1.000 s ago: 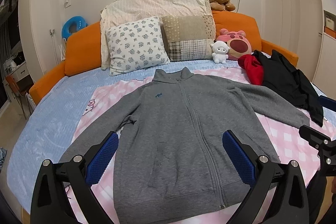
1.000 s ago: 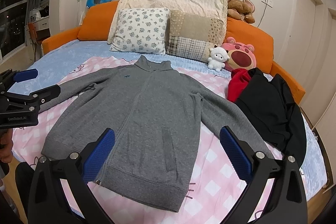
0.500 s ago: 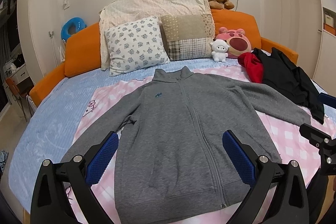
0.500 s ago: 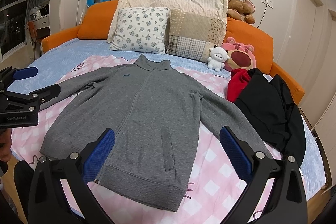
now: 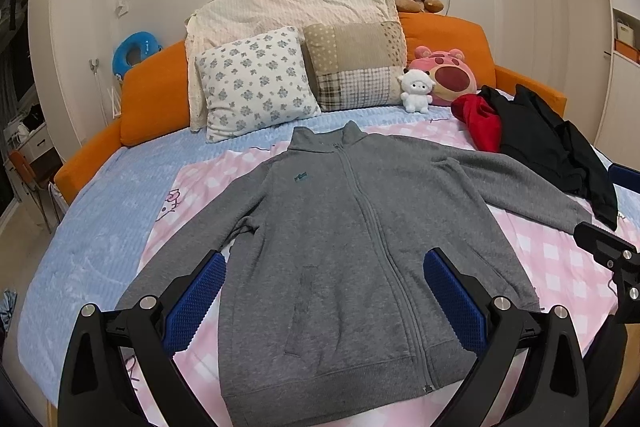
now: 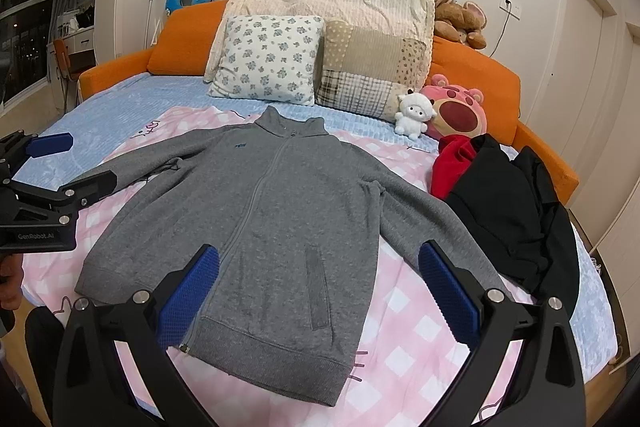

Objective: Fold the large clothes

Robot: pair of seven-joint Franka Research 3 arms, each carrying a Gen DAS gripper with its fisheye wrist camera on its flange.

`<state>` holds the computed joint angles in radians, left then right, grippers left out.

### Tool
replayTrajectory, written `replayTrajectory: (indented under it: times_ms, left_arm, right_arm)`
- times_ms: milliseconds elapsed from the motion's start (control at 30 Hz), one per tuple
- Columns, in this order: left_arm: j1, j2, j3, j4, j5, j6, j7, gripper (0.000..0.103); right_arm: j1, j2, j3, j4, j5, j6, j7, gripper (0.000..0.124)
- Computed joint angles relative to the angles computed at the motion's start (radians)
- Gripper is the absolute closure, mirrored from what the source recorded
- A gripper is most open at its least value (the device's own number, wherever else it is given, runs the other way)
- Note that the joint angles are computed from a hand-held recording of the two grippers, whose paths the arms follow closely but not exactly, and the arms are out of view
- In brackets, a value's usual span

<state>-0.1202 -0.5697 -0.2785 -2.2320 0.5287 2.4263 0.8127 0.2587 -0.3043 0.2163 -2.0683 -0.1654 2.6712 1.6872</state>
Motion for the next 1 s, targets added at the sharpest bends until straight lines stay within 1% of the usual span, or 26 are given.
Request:
replayTrajectory:
  times_ms: [133,233,333,500,567,733,900,1000]
  left_arm:
    - [-0.004,0.022,0.007,0.010,-0.004,0.015,0.014,0.003]
    - [0.003,0.057,0.010,0.032,-0.001,0.029,0.021,0.003]
    - [0.007,0.110,0.005,0.079,0.007,0.018,0.034,0.003]
    - [0.010,0.177,-0.016,0.142,0.065,-0.011,0.042,0.003]
    - [0.002,0.183,-0.014,0.147,0.073,-0.014,0.040,0.003]
    - [-0.007,0.190,-0.022,0.170,0.082,-0.083,0.012,0.003]
    - [-0.019,0.159,-0.009,0.145,0.080,-0.095,0.010,0.003]
    - [-0.023,0.146,-0.003,0.132,0.071,-0.088,0.013,0.003]
  right_arm:
    - [-0.001,0.006,-0.001,0.004,-0.002,-0.003,0.003,0.025]
    - [0.000,0.026,-0.007,0.029,0.003,-0.029,0.002,0.025]
    - [-0.004,0.036,-0.015,0.034,-0.004,-0.027,0.008,0.025]
    - [-0.015,0.050,-0.020,0.037,-0.037,-0.019,0.022,0.025]
    - [-0.016,0.054,-0.023,0.037,-0.045,-0.013,0.023,0.025]
    - [-0.003,0.060,-0.037,0.038,-0.017,-0.004,-0.008,0.025]
    - [-0.004,0.062,-0.028,0.038,-0.025,-0.001,-0.003,0.025]
    - [-0.003,0.062,-0.028,0.037,-0.027,0.003,0.002,0.025]
